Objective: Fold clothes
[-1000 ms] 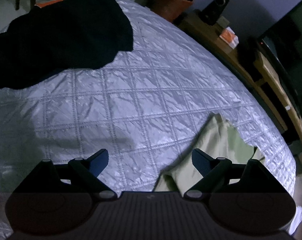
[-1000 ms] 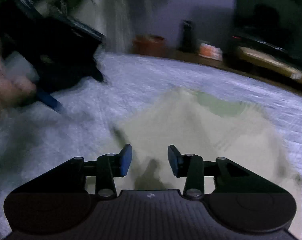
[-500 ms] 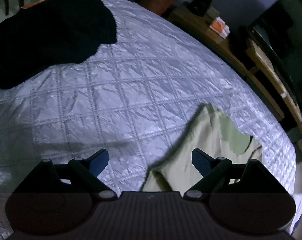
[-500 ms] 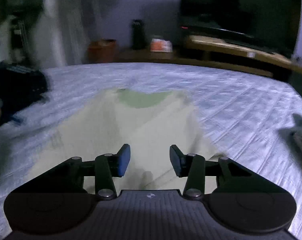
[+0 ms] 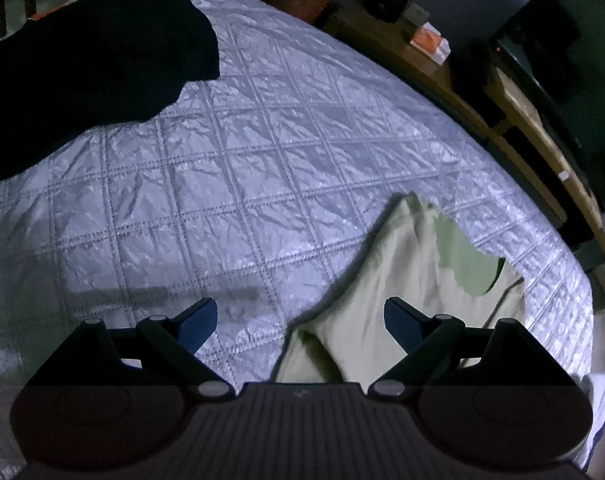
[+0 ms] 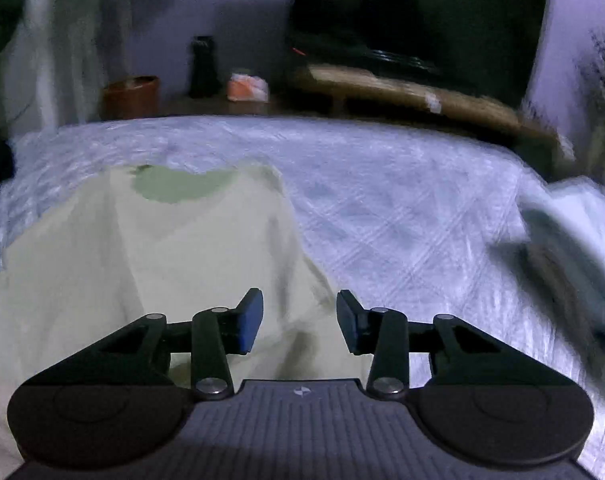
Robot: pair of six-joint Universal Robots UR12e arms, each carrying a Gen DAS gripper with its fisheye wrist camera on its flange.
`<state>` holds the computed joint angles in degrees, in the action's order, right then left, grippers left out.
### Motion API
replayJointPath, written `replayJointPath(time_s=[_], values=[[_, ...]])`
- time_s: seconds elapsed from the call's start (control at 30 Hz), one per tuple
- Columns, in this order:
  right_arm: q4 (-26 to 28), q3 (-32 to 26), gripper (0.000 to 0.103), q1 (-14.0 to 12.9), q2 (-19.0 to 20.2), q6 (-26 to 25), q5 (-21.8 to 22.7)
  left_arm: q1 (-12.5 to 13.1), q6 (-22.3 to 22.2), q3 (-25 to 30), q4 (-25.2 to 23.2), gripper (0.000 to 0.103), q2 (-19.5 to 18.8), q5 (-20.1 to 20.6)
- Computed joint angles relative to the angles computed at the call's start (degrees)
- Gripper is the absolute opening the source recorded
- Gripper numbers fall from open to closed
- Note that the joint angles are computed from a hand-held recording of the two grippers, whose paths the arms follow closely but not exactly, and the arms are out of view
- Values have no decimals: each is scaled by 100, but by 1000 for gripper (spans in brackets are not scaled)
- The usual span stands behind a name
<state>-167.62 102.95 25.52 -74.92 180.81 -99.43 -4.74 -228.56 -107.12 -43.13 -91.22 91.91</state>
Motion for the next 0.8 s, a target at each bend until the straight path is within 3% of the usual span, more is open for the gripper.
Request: replayJointPath(time_s=[0.1, 0.2, 0.27, 0.4, 0.57, 0.7, 0.8], values=[[395, -207, 50, -38, 138, -372, 45, 16, -29, -11, 18, 89, 6, -14], [823, -150, 62, -174, 23, 103, -121, 58, -74, -45, 71, 89, 43, -34], [920, -61, 56, -195, -84, 229, -313, 86, -117, -65, 102, 89, 71, -28], [472, 124, 55, -248, -191, 410, -19, 80, -140, -69, 88, 89, 76, 16], [15, -122, 55, -150, 104, -209, 351, 37, -43, -23, -4, 89, 10, -3], [639, -224, 54, -326, 149, 236, 644, 27, 127, -38, 36, 89, 27, 3], [1140, -137, 52, -369, -96, 373, 376, 30, 182, -77, 20, 89, 64, 59]])
